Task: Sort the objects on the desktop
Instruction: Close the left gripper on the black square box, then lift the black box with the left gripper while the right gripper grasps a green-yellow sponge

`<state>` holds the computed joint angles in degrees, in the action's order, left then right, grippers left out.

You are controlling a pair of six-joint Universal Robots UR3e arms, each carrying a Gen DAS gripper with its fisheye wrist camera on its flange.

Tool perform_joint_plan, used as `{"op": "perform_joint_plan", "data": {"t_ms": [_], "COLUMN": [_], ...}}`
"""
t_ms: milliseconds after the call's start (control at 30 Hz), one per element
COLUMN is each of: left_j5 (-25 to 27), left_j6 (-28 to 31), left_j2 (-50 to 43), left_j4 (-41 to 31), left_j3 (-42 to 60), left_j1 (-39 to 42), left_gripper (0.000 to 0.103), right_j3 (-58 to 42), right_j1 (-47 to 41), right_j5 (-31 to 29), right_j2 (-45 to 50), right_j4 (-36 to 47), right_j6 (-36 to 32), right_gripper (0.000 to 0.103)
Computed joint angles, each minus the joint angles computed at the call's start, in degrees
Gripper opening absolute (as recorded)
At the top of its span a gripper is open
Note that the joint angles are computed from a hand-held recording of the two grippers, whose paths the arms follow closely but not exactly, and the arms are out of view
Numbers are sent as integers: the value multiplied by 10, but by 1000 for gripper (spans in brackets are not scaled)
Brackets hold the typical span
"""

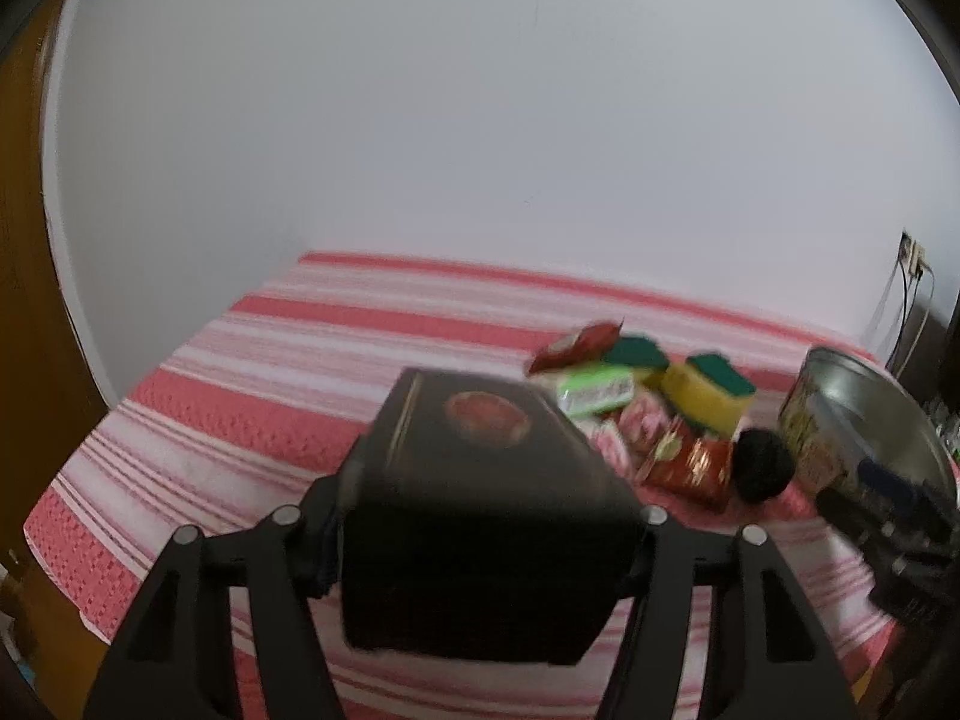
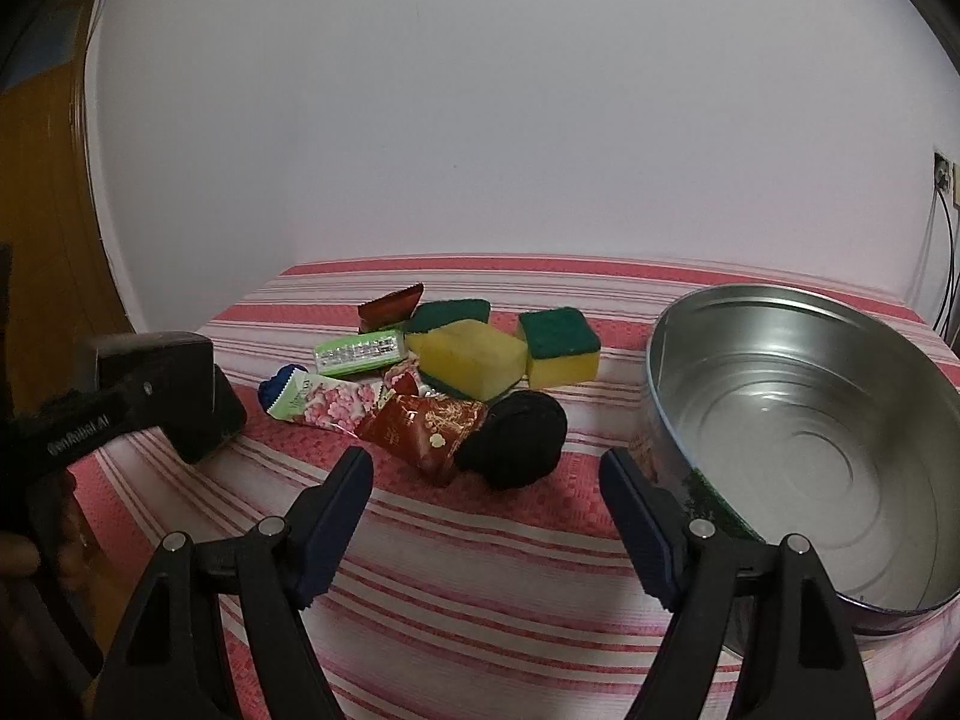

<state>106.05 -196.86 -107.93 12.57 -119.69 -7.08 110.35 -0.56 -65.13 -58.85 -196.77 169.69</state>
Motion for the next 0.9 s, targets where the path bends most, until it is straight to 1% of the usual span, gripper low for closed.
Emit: {"op": "perform_joint_plan", "data": {"t_ms": [100, 167, 200, 300, 333, 367, 500, 567, 633, 667, 700, 733, 800, 900], "left_j5": [-14, -34, -36, -23, -16, -8, 3, 26, 22, 11, -13, -8, -37, -80], "left_j6": [-21, -26, -29, -21, -18, -14, -7, -10, -22, -27, -31, -30, -25, -20], "left_j2": [-1, -4, -6, -14, -17, -20, -28, -38, -40, -38, -34, -37, -29, -15], "left_j4": [-6, 7, 4, -14, -25, -51, -109, -136, -148, -145, -131, -107, -85, -32], "left_j3": [-15, -27, -23, -6, 2, 15, 38, 49, 43, 34, 16, 6, -15, -53], "left_j1": [17, 28, 27, 18, 13, 8, -2, -8, 2, 9, 22, 21, 33, 54], "left_gripper": [64, 67, 67, 67, 71, 71, 74, 74, 74, 69, 60, 51, 49, 49], "right_j3": [-3, -12, -14, -16, -17, -18, -36, -46, -49, -48, -50, -53, -57, -56], "right_j1": [4, 10, 11, 11, 10, 9, 3, 4, 6, 6, 7, 8, 11, 12], "right_j5": [-5, -10, -11, -14, -17, -21, -19, -22, -23, -22, -22, -22, -23, -20], "right_j2": [2, 10, 10, 8, 9, 9, 14, 17, 19, 18, 19, 20, 24, 24], "right_j4": [-5, -2, 2, 13, 12, 13, 43, 57, 62, 63, 65, 68, 71, 68], "right_j6": [-5, -5, -6, -8, -6, -4, 0, 1, -1, -1, -1, -1, 0, 0], "right_gripper": [80, 80, 80, 80, 80, 80, 80, 80, 80, 80, 80, 80, 80, 80]}}
